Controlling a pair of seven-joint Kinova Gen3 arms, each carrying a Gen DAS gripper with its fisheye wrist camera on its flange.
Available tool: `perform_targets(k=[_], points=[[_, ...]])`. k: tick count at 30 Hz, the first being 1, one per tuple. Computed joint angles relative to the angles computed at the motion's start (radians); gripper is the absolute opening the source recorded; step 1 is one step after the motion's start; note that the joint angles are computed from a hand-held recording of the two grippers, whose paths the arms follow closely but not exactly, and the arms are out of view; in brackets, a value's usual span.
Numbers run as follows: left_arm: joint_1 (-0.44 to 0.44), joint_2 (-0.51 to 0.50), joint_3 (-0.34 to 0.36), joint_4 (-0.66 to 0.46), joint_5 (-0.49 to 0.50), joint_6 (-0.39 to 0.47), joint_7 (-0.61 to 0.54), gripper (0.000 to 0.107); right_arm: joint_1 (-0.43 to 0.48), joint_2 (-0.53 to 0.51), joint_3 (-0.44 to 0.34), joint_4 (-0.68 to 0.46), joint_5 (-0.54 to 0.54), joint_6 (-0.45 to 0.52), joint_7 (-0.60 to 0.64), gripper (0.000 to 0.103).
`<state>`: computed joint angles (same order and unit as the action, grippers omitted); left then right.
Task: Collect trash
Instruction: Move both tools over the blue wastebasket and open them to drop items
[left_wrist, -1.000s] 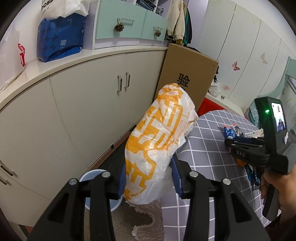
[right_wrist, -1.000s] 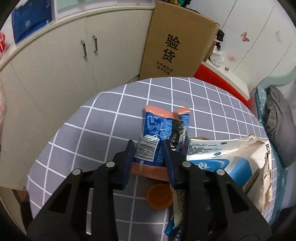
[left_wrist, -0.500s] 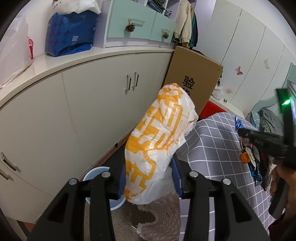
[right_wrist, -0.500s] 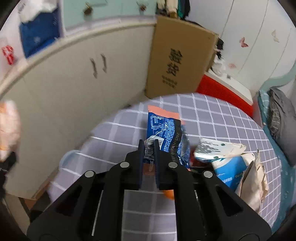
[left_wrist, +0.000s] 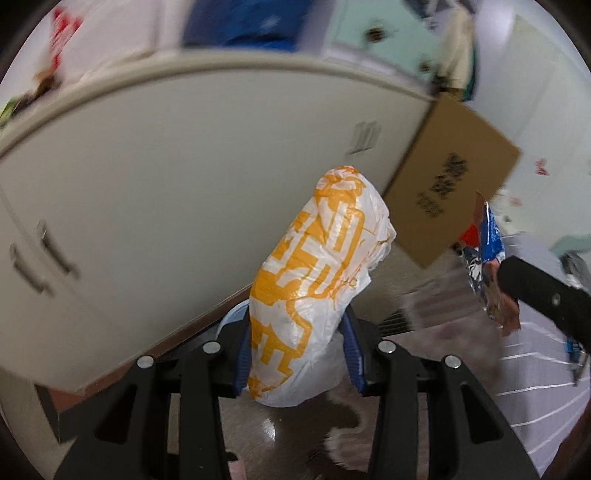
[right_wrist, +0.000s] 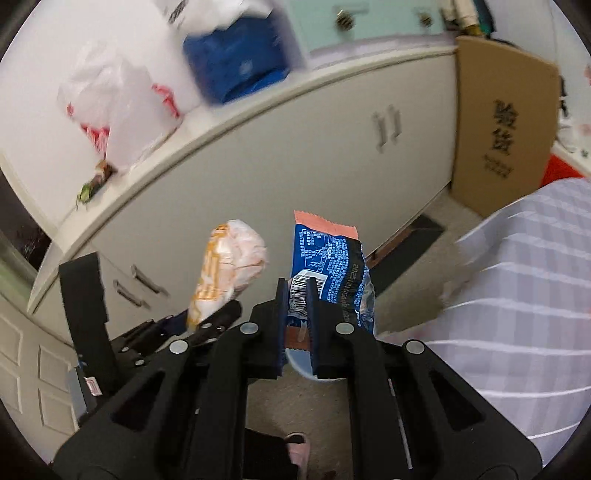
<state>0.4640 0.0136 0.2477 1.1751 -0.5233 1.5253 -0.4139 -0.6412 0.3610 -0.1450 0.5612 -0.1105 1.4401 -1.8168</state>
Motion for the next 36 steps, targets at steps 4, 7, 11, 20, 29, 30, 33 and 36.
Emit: perform_targets(k=[4,7,11,20,29,30,33,36], points=[[-0.077,-0.058,-0.048,0.17,0.073,-0.041,0.022,0.041,-0.054,0.046,-0.013,0.085,0.005,-0.053,-0.031,0.01],[-0.145,-0.081,-0.077,0.283,0.155,-0.112,-0.002,0.041,-0.077,0.088,-0.011,0.16,0.021,-0.1,-0.043,0.01],[-0.226,-0.07,-0.116,0.394,0.264,-0.214,-0.076,0.041,-0.053,0.137,-0.021,0.28,-0.012,-0.195,-0.067,0.01],[-0.337,0.009,-0.174,0.54,0.457,-0.373,-0.243,0.041,-0.023,0.277,-0.032,0.33,-0.057,-0.297,-0.041,0.024],[-0.362,0.087,-0.182,0.547,0.561,-0.455,-0.34,0.042,-0.086,0.257,-0.004,0.362,0.12,-0.333,-0.15,0.056],[-0.365,0.099,-0.182,0.545,0.581,-0.465,-0.358,0.042,-0.129,0.244,0.043,0.369,0.16,-0.33,-0.154,0.059],[-0.369,0.123,-0.184,0.545,0.616,-0.48,-0.394,0.042,-0.261,0.227,0.17,0.38,0.282,-0.323,-0.165,0.062],[-0.366,0.142,-0.182,0.523,0.643,-0.484,-0.407,0.043,-0.31,0.214,0.195,0.398,0.384,-0.325,-0.209,0.062]])
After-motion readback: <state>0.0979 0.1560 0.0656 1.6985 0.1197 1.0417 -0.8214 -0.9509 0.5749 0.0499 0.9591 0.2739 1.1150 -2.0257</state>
